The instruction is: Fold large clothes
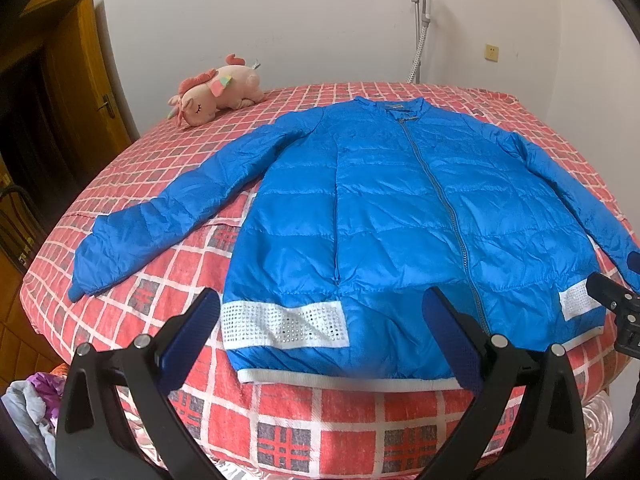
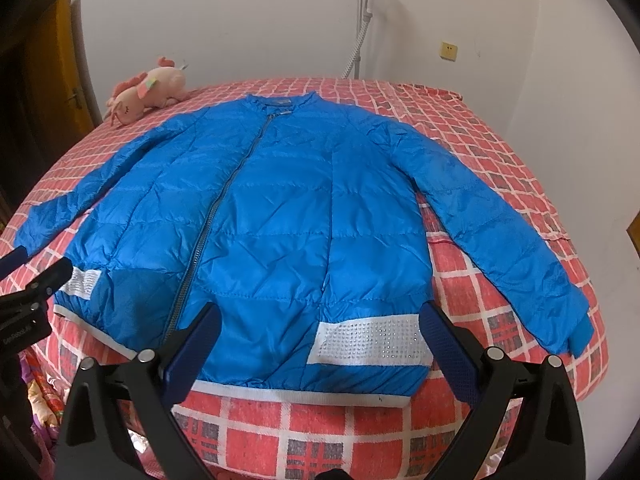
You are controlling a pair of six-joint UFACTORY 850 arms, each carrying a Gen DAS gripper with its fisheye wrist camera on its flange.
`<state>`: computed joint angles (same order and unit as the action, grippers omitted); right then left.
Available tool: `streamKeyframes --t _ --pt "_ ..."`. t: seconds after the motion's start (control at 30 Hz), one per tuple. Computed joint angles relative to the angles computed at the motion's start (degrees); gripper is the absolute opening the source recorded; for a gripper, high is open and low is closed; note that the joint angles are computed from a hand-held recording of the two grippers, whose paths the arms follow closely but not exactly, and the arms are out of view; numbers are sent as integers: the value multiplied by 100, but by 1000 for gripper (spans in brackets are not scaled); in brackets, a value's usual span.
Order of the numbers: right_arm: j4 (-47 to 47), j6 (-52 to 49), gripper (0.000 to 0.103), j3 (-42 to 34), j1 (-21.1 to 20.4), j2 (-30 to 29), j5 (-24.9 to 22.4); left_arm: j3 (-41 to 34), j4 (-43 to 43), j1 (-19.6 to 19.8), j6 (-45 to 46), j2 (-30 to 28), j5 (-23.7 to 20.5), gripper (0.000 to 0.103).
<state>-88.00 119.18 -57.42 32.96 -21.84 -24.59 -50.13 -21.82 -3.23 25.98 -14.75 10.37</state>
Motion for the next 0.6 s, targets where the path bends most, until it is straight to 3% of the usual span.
streamKeyframes --t 0.6 --pt "8 -29 99 -10 -20 0 30 5 22 2 -19 4 2 100"
